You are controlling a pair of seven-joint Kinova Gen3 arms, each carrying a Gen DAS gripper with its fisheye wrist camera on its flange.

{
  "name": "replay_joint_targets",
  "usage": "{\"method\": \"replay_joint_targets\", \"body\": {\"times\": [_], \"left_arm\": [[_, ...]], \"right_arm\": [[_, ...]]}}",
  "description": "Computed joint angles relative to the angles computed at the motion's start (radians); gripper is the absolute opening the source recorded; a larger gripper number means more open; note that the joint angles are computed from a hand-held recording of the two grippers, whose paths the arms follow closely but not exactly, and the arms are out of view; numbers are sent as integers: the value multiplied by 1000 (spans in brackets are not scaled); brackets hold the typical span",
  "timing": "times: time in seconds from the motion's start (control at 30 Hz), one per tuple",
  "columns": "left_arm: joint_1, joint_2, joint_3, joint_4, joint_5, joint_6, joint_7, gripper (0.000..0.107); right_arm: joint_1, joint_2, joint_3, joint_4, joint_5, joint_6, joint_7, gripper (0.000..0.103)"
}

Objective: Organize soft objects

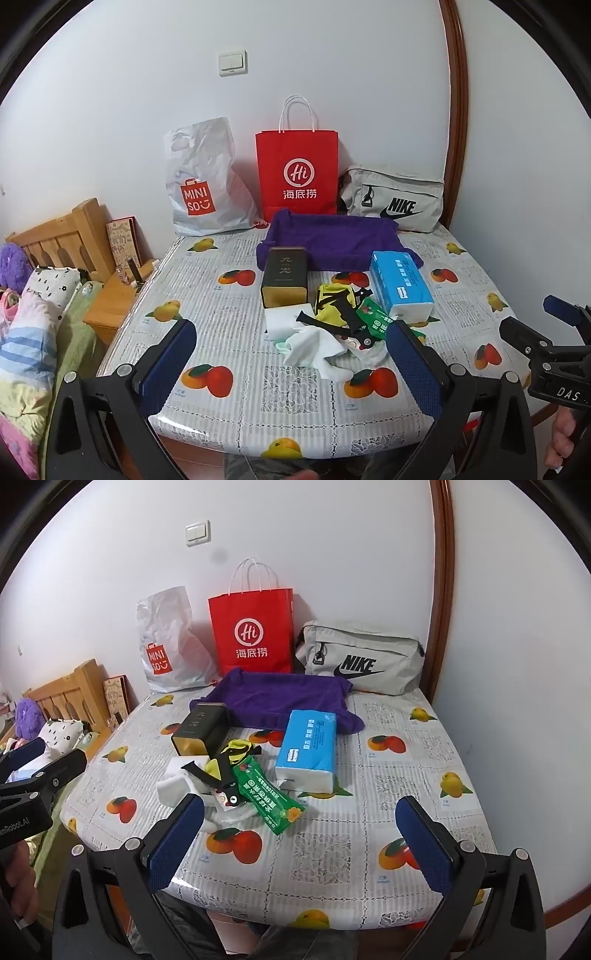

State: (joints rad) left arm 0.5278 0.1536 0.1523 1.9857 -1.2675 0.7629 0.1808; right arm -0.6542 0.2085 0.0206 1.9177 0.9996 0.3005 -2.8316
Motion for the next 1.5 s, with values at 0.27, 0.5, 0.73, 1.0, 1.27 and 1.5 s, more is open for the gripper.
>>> {"method": "replay_joint_targets", "body": {"times": [0.27,0.5,0.73,1.0,1.27,1.5], "left_arm": [[-6,-16,3,28,-36,4,38,103],[-6,-21,14,12,-8,27,4,103],[-2,-15,15,11,-12,32,7,103],[-5,-20,18,14,-9,33,4,103],[-7,-23,18,16,-10,31,2,103],[-8,-22,19,17,-10,29,4,103]], "right_arm": [[5,-5,-7,4,-1,-4,0,102],[1,-9,-4,0,-32,-3,30,102],[-1,-9,-2,5,-12,-8,10,102],[-2,-10,-4,6,0,-4,-6,102],[3,-11,-8,8,4,-5,-9,102],[3,-13,-10,10,12,-4,-18,102]]}}
